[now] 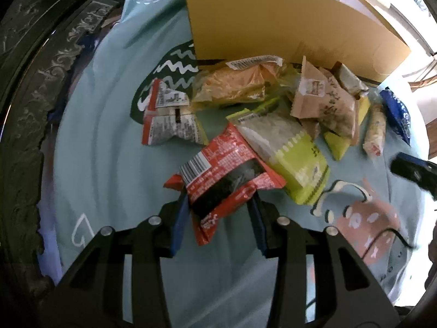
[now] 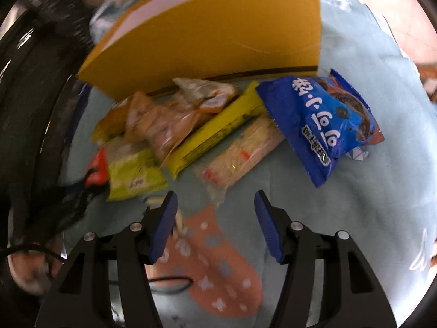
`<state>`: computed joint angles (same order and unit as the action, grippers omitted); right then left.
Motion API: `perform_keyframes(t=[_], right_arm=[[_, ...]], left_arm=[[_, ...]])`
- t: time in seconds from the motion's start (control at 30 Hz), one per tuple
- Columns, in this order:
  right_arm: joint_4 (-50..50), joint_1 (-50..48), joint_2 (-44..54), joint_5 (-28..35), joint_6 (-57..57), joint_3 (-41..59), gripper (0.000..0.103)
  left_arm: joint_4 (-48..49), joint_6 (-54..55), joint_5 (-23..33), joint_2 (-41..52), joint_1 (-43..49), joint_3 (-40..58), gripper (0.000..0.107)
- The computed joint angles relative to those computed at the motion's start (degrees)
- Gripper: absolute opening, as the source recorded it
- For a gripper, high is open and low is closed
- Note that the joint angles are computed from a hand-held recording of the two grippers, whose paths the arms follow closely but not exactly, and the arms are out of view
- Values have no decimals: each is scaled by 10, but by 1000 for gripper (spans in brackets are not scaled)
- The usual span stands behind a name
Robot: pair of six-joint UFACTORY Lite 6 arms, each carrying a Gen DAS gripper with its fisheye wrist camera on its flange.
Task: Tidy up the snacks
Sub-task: 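Grasp the long rice-stick bag with the right tool while the left tool grasps the red wrapper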
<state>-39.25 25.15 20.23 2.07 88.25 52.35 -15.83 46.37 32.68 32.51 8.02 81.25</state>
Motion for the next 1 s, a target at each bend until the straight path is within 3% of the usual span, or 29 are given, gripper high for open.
perform_keyframes(t=[0.07, 0.37, 0.47, 0.57, 0.7, 0.8, 1.0], right_arm=[[-47, -6, 23, 16, 62, 22, 60], [94, -11, 136, 117, -57, 168, 58], [100, 6, 173, 172, -85, 233, 47], [87, 5, 188, 183, -74, 255, 45], [146, -4, 225, 224, -146, 326, 42], [172, -4, 213, 214, -179, 309, 34], [264, 5, 55, 93, -254, 103, 31]], left_arm=[[-12, 8, 3, -3, 3, 0, 41], [-26, 19, 14, 12, 7, 20, 41], [-26, 19, 18, 13, 6, 21, 42], [-21, 15, 20, 22, 6, 27, 42], [-5, -2, 16, 46, 3, 38, 42], [9, -16, 15, 74, 1, 54, 42], [-13, 19, 6, 57, 8, 42, 41]])
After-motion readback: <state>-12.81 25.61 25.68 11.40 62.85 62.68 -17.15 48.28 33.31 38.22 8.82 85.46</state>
